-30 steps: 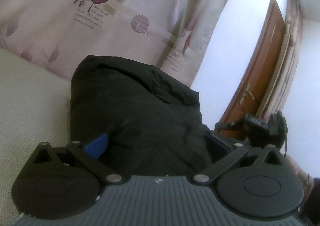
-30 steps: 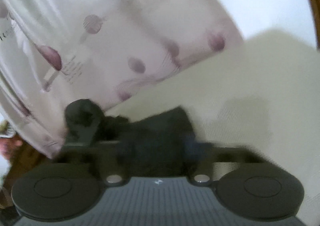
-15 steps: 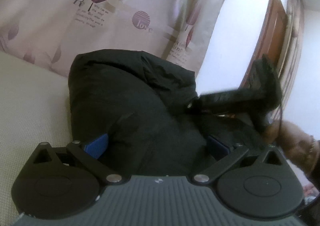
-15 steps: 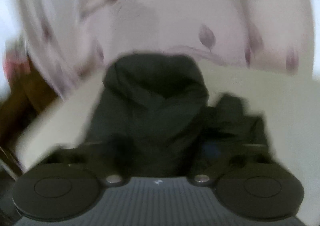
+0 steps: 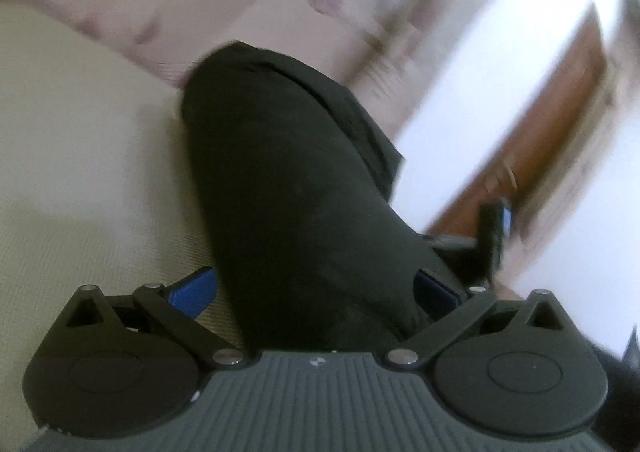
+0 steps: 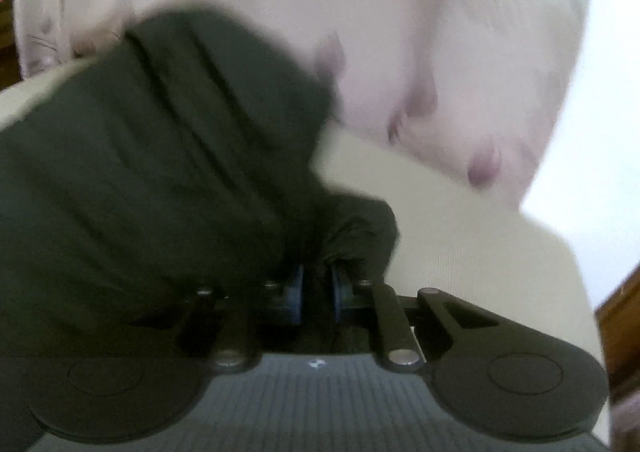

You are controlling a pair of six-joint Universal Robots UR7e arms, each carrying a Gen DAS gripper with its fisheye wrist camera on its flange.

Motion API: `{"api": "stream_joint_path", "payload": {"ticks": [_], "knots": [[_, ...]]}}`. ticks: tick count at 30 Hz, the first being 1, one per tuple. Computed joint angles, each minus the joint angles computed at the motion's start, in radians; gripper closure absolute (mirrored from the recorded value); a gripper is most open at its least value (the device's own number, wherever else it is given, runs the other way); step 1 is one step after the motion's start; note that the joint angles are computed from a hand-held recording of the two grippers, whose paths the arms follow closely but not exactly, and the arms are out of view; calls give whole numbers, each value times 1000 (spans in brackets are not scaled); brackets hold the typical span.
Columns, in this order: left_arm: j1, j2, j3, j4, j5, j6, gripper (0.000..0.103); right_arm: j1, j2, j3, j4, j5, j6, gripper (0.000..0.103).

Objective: Fold large clothes

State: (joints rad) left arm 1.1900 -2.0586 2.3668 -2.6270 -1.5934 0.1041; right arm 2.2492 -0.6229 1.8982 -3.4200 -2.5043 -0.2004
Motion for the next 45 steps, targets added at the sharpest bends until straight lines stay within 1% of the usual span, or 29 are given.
{"api": "stream_joint_path", "payload": {"ticks": [1, 4, 6, 8, 10, 11, 12, 13, 15, 19, 20, 22, 23, 24, 25, 26, 27, 28, 29, 31, 32, 33, 34, 35, 36, 38, 41, 43, 45], "knots": [[-12, 4, 3, 13, -8, 29, 0, -11, -17, 32, -16, 30, 45, 89], [-62, 8, 35, -24, 54, 62, 0, -14, -44, 81, -87, 73, 58, 89], [-49, 29, 30, -37, 39, 51, 0, -16, -55, 89, -98, 91, 64, 87], [-32, 38, 26, -47, 26, 41, 0, -33, -88, 111, -70, 154, 141, 83], [-36, 40, 28, -52, 33, 54, 0, -65, -136, 147, -85, 247, 261, 57], [-36, 39, 32, -58, 35, 56, 0, -79, -164, 167, -89, 301, 319, 20], [-35, 39, 36, -65, 36, 54, 0, -97, -197, 187, -83, 365, 399, 3], [-34, 40, 39, -72, 35, 52, 0, -103, -214, 197, -80, 389, 448, 3], [-35, 44, 44, -86, 35, 51, 0, -110, -251, 211, -64, 443, 485, 4], [-43, 51, 60, -119, 42, 77, 0, -119, -302, 207, 63, 564, 544, 0], [-46, 50, 64, -123, 46, 81, 0, -114, -299, 188, 121, 561, 541, 0], [-41, 45, 67, -121, 44, 90, 0, -75, -260, 122, 239, 484, 497, 0], [-42, 45, 67, -117, 46, 95, 0, -53, -240, 97, 257, 457, 455, 0], [-43, 42, 68, -113, 50, 97, 0, -29, -208, 74, 233, 432, 370, 0], [-47, 38, 70, -110, 56, 93, 0, -10, -180, 56, 208, 415, 296, 1], [-48, 36, 71, -108, 61, 88, 0, 12, -148, 30, 188, 390, 213, 18], [-48, 33, 71, -104, 67, 83, 0, 30, -120, 3, 188, 354, 152, 49], [-49, 29, 71, -101, 70, 82, 0, 46, -97, -21, 198, 315, 112, 58], [-51, 21, 73, -96, 76, 84, 0, 63, -73, -45, 203, 267, 65, 75], [-58, -9, 79, -71, 88, 96, 0, 107, -18, -85, 169, 135, -108, 84], [-63, -27, 86, -59, 96, 101, 0, 134, 13, -101, 136, 46, -184, 92], [-70, -46, 95, -49, 104, 103, 0, 144, 28, -109, 127, -16, -219, 94], [-76, -62, 101, -30, 108, 103, 0, 135, 28, -89, 103, -36, -212, 94], [-78, -68, 103, -10, 105, 106, 0, 116, 14, -56, 84, -22, -162, 95], [-82, -71, 106, 5, 107, 115, 0, 95, -12, -14, 88, 5, -71, 95], [-93, -61, 116, -3, 127, 140, 0, 64, -47, 44, 93, 71, 37, 95], [-73, -9, 113, -59, 108, 127, 1, 39, -71, 87, 43, 142, 121, 96], [-73, 21, 109, -72, 125, 96, 3, 26, -75, 90, 32, 154, 157, 96], [-80, 21, 121, -84, 142, 86, 6, -3, -89, 98, 40, 204, 191, 96]]}}
